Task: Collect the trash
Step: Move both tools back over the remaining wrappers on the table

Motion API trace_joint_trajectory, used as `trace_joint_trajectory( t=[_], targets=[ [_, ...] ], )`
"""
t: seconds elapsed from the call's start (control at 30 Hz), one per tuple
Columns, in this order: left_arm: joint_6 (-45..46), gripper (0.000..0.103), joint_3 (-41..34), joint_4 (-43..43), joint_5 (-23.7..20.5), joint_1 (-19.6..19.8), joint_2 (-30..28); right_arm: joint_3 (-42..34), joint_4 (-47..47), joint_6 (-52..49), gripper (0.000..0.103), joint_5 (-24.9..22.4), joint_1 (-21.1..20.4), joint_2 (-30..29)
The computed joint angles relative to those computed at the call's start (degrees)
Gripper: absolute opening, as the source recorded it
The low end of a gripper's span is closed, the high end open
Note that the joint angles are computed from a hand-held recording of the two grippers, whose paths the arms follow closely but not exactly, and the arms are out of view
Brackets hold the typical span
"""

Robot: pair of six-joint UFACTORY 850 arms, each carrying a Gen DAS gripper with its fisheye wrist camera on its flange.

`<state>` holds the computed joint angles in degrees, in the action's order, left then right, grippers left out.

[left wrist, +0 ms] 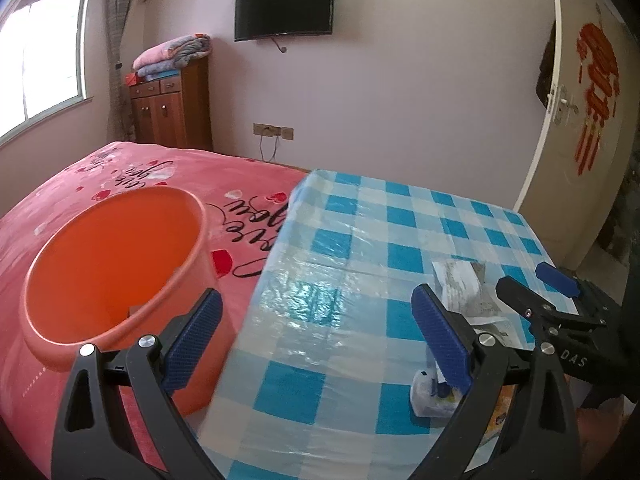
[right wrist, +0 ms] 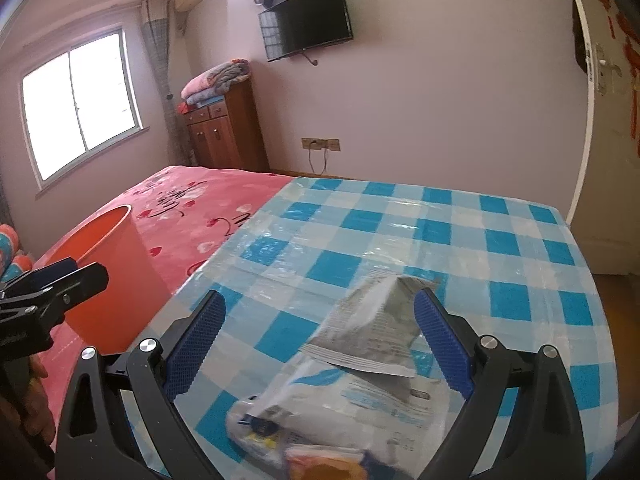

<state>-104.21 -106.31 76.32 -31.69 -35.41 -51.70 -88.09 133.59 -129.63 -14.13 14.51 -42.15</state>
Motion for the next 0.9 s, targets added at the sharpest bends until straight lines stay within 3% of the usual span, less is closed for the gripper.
trace_joint_trajectory(
  t=[0.57,0.9],
  targets=[
    [14.7,0.096,-10.7,-11.4,1.3,-1.7,-7.2,1.8,15.8,-16.4,0.094,-0.4,-2.4,-0.8],
    [27.9,0.096,-19.6,-22.6,0.9,-2.6,-13.1,-0.1,9.6,-8.3,0.094,0.3,-5.2,-3.4]
  ],
)
